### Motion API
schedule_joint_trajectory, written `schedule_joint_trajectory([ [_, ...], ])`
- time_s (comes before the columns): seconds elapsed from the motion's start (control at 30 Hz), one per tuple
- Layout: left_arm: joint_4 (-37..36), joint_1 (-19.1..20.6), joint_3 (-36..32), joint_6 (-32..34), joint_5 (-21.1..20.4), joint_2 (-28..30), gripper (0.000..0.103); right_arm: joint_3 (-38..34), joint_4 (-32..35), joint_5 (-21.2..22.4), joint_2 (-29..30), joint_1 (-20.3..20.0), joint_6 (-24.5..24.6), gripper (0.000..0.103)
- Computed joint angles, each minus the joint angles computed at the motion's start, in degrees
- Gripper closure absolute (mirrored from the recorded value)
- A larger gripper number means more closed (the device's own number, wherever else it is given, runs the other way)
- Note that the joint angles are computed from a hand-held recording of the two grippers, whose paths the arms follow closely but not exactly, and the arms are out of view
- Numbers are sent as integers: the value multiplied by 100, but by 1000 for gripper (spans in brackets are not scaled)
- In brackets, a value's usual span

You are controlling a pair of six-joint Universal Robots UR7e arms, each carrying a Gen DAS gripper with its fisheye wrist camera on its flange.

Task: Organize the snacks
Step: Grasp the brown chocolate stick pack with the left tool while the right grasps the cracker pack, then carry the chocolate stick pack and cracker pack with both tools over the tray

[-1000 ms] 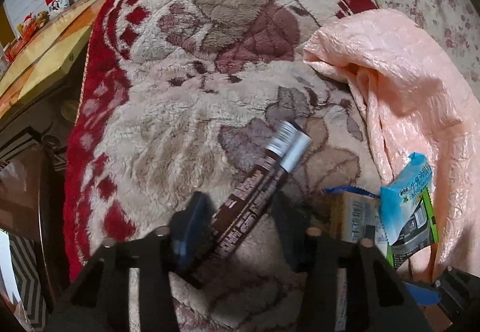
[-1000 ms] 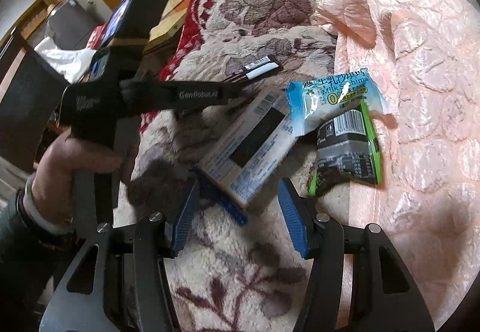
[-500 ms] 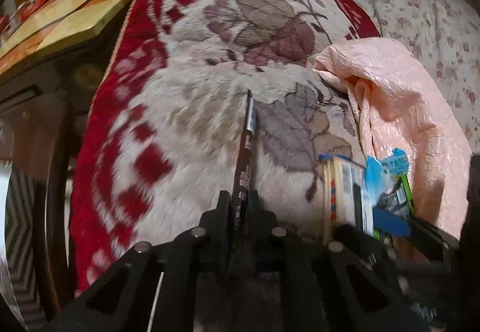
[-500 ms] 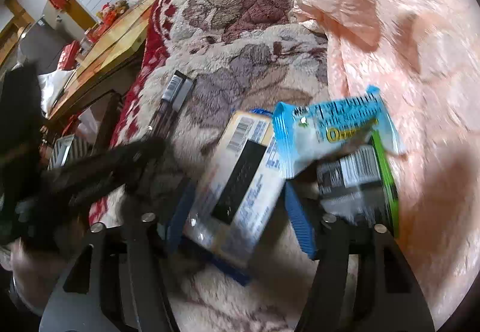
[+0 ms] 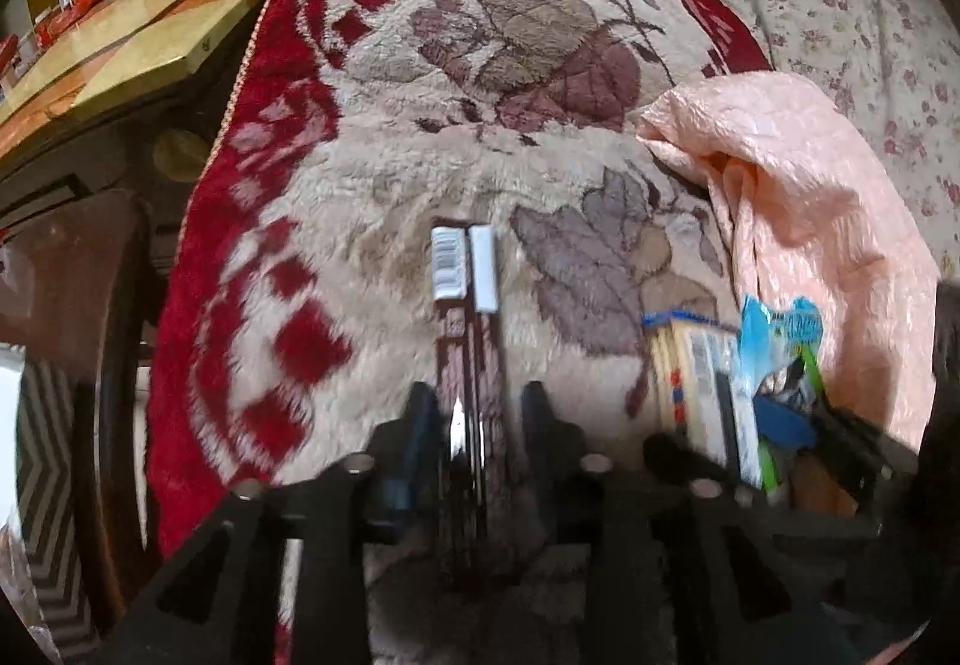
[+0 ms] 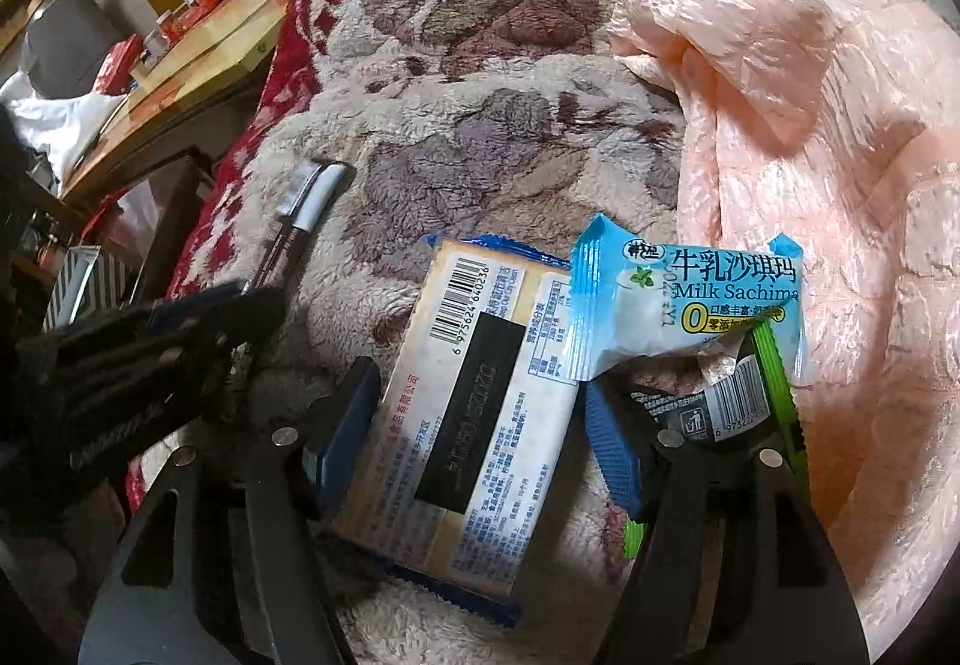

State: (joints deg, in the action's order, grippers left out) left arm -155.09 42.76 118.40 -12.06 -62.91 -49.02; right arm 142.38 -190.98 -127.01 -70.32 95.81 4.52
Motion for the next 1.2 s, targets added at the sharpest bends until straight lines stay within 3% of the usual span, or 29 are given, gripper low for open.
schedule_joint_trajectory([
  [0.1, -36, -29, -44, 23, 72, 91, 66, 122, -193, 192, -27, -46, -366, 41],
  [0.17, -77, -73, 10, 72, 168, 118, 80, 203, -229, 277, -87, -58, -477, 45],
  [0.4, -103, -57, 386, -164, -98, -260, 82, 535, -320, 406, -304, 132, -598, 49],
  [0.67, -152, -378, 1232, -702, 4, -1040, 82, 842, -131, 371, -574, 593, -395, 49],
  [0.93, 154, -969, 2076, -1242, 549, -2067, 82, 917, 82, 310, -639, 1214, -6, 49],
  [1.2, 949, -1407, 2551, -1719, 1194, -3238, 82, 682, 347, 375, -430, 1871, 320, 49],
])
